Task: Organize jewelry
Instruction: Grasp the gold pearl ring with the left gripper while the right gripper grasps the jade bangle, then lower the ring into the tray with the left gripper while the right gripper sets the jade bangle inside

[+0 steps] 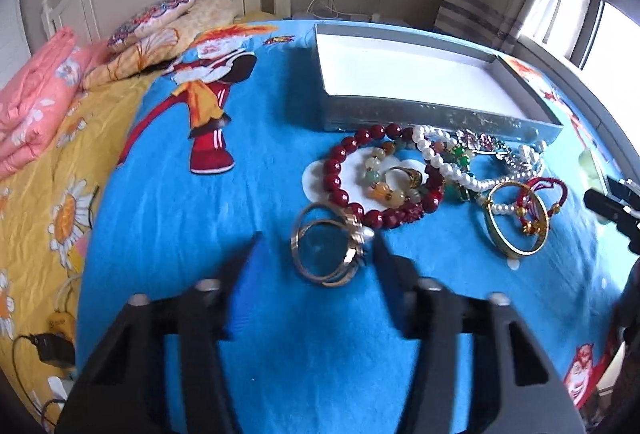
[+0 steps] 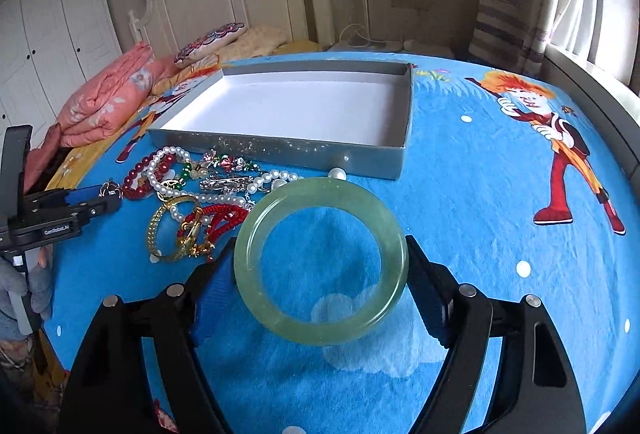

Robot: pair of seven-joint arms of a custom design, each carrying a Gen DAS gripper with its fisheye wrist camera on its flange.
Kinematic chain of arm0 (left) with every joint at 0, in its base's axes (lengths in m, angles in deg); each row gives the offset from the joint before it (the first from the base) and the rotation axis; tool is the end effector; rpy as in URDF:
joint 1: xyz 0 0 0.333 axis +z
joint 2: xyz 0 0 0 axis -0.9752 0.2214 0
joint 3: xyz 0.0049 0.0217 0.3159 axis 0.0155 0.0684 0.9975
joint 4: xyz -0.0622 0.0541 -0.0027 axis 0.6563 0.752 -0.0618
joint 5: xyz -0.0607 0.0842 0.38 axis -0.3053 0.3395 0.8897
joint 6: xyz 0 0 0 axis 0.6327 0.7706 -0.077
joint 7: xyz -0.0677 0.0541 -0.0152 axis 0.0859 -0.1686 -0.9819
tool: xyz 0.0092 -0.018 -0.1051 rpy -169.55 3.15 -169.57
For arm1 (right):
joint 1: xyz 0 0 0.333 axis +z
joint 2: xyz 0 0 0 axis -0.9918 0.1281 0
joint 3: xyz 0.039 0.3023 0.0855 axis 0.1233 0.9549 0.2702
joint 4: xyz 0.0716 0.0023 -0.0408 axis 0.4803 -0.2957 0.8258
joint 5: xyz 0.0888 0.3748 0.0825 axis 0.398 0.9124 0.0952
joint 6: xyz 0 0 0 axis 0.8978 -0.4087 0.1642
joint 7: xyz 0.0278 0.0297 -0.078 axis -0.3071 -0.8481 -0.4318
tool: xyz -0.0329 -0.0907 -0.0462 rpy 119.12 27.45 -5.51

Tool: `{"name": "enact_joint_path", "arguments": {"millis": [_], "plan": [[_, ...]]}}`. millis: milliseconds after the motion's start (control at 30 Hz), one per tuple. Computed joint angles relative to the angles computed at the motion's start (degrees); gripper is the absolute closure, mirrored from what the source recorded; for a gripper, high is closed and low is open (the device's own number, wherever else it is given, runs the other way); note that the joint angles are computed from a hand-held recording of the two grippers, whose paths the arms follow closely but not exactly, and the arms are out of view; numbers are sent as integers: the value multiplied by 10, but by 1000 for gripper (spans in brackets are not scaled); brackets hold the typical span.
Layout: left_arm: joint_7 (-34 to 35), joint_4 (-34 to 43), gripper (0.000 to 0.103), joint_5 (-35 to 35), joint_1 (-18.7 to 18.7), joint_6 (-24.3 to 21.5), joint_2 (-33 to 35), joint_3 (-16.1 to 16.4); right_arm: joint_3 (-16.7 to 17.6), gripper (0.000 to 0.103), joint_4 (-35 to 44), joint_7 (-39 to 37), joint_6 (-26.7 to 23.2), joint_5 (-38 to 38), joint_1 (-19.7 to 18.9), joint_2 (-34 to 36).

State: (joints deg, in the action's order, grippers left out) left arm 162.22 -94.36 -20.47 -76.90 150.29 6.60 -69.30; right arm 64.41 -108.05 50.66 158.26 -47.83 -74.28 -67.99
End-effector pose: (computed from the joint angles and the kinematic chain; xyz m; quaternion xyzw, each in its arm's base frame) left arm 0.6179 -0.0555 0.4102 -0.5881 0.7395 -0.2647 0.1926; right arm 0.5747 0.1410 0.4223 -0.6815 0.6216 -0.2126 0.3224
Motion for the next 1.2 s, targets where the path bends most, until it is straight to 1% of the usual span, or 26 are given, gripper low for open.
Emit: {"name": "enact_joint_path", "arguments": {"millis": [33, 67, 100, 167, 300, 367, 467, 500, 533, 567, 633, 700, 800, 933, 1067, 1133, 1200], "plan": [[5, -1, 66, 0, 1, 2, -1, -1, -7, 26, -2, 10, 3, -11, 6, -1], [34, -3, 66, -31, 14, 1, -2, -15, -11, 26, -5, 18, 6, -19, 10, -2], [53, -6, 66, -54, 21, 3, -5, -23, -5, 26, -7, 13, 10, -13, 5, -4], [64, -17, 66, -68, 19, 13, -12, -22, 6, 26, -12, 0, 13, 4, -5, -6], [148, -41, 66, -161, 33, 32, -38, -43, 28, 26, -21, -33, 22, 46, -22, -12], [181, -46, 66, -197, 29, 34, -50, -43, 36, 26, -21, -50, 24, 67, -27, -12], [201, -46, 66, -217, 14, 34, -62, -35, 33, 26, -20, -55, 27, 75, -25, -12], [205, -42, 66, -219, 9, 31, -63, -32, 26, 26, -17, -49, 27, 67, -19, -11], [207, -34, 66, -217, 5, 24, -62, -29, 11, 26, -14, -32, 28, 47, -8, -10], [200, -28, 66, -206, 0, 21, -59, -26, -10, 26, -9, -7, 29, 17, 7, -9], [180, -9, 66, -172, -12, 22, -49, -21, -30, 26, 1, 24, 28, -23, 20, -6], [164, 15, 66, -149, -18, 13, -35, -20, -39, 26, 19, 42, 21, -54, 24, 0], [130, 61, 66, -114, -22, -10, -6, -17, -26, 26, 58, 35, 2, -62, 10, 20], [65, 144, 66, -43, -35, -52, 47, -6, 2, 26, 128, -2, -39, -36, -14, 62], [3, 231, 66, 29, -49, -94, 103, 10, 1, 26, 210, -13, -84, -32, -14, 113], [-26, 289, 66, 64, -58, -126, 140, 18, 7, 26, 261, -21, -116, -18, -20, 147], [-55, 343, 66, 100, -68, -152, 175, 28, 5, 26, 314, -23, -151, -12, -19, 181]]}}
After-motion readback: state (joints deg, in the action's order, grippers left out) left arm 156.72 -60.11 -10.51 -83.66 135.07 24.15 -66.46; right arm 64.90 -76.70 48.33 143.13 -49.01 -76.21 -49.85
